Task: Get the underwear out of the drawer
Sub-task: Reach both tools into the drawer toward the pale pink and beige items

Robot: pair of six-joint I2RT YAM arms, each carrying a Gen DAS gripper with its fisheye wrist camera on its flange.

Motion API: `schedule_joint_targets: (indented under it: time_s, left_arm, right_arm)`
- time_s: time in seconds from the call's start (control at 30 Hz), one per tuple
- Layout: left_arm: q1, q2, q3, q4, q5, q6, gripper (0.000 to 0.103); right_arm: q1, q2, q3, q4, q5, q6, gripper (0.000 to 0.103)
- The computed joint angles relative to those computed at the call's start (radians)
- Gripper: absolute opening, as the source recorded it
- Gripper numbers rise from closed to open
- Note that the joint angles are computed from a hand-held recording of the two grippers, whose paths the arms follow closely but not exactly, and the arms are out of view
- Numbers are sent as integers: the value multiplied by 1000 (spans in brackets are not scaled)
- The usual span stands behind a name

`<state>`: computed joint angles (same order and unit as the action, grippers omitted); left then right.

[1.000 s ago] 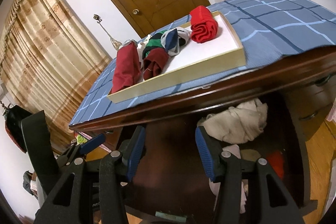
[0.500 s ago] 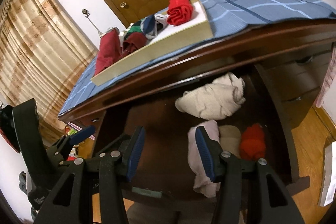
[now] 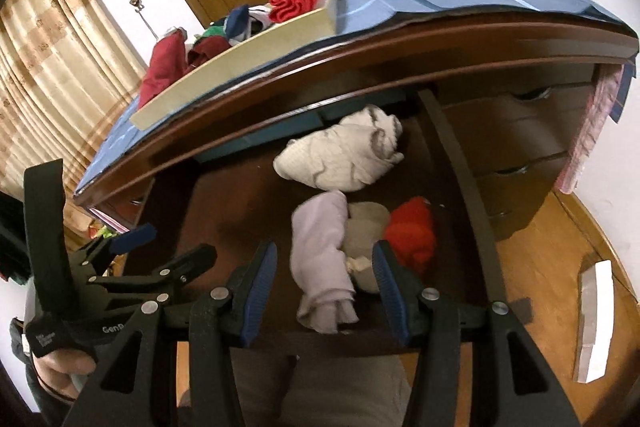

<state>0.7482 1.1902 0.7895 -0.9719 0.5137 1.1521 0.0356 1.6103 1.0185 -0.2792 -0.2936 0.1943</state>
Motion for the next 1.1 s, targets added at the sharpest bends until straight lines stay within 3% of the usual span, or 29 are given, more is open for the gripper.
schedule_joint_targets:
  time_s: [0.2, 0.37, 0.53, 0.67, 0.73, 0.87, 0.93, 1.0, 1.1]
  left_arm:
    - [-126, -2, -15, 3, -44, -104, 100]
    - [-293, 17, -26, 37, -111, -273, 89]
    - [-475, 68, -20, 36, -166, -430, 87]
    - [-605, 93, -48, 96, -233, -508, 73]
    - [-625, 122, -49, 106, -250, -520, 69]
    - [-617, 199, -22, 93, -244, -517, 69]
    - [-598, 221, -6, 83, -244, -483, 70]
    - [-568, 245, 13, 84, -263, -418, 60]
    - [-503, 288, 46, 103, -309, -374, 58]
  right_arm:
    - [-28, -15, -28, 25, 34, -21, 53]
    - [-71, 12, -23, 37, -7, -18, 53]
    - [-118, 27, -24, 56, -43, -12, 53]
    - [-152, 29, -23, 66, -68, -2, 53]
    - [-163, 27, -23, 70, -75, -3, 53]
    - [-181, 32, -21, 80, -89, -1, 53]
    - [-186, 40, -14, 82, -94, 3, 53]
    - [-189, 48, -4, 78, -101, 4, 53]
    - [-190, 54, 6, 75, -105, 3, 53]
